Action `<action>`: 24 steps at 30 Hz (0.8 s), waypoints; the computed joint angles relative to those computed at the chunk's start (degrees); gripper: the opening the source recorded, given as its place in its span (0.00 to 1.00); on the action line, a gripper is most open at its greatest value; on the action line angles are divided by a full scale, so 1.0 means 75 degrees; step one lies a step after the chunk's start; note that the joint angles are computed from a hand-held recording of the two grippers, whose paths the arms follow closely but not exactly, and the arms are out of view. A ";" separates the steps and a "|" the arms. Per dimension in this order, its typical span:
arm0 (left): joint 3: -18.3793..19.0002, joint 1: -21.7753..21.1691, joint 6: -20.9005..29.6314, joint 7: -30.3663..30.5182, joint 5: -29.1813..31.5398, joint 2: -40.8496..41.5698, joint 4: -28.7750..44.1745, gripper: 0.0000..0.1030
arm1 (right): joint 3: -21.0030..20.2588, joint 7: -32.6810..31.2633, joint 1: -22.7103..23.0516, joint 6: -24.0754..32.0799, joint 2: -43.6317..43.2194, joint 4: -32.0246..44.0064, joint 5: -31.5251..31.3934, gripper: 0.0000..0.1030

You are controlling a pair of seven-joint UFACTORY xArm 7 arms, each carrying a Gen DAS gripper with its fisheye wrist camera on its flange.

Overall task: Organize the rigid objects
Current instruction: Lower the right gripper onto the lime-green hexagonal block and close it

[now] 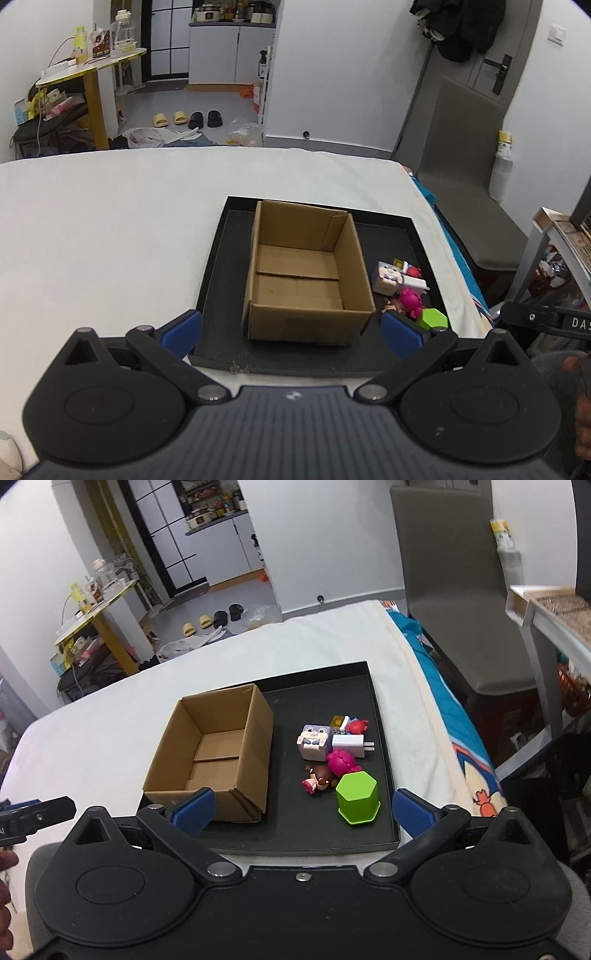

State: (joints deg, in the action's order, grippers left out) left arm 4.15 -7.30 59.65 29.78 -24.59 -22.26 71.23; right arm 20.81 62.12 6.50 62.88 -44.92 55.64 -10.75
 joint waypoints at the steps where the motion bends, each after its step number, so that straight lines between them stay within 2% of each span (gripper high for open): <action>1: -0.0025 0.0010 -0.0057 -0.0040 0.0016 0.0048 -0.0009 0.99 | -0.0024 0.0032 -0.0011 -0.0024 0.0008 -0.0047 0.0018 1.00; 9: -0.0141 0.0115 -0.0299 -0.0461 0.0008 0.0650 0.0143 0.99 | -0.0299 0.0479 -0.0101 -0.0643 0.0064 -0.0627 0.0198 0.99; 13: -0.0191 0.0168 -0.0360 -0.0607 -0.0013 0.0930 0.0241 0.99 | -0.0587 0.0728 -0.0019 -0.1117 0.0092 -0.0999 0.0594 0.84; 21: -0.0346 0.0235 -0.0471 -0.0830 -0.0052 0.1463 0.0462 0.99 | -0.0789 0.0886 -0.0125 -0.1305 0.0401 -0.1130 0.0680 0.76; 23: -0.0368 0.0251 -0.0456 -0.0869 -0.0102 0.1596 0.0521 0.99 | -0.0916 0.0905 -0.0072 -0.1390 0.0518 -0.1197 0.0853 0.66; 24: -0.0374 0.0263 -0.0462 -0.0873 -0.0130 0.1648 0.0531 0.98 | -0.0921 0.0947 -0.0090 -0.1342 0.0579 -0.1186 0.0875 0.64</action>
State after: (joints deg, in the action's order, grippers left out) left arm 1.35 -5.33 56.18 23.24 -25.56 -9.90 75.21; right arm 13.90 69.23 5.82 52.81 -40.57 46.75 -4.19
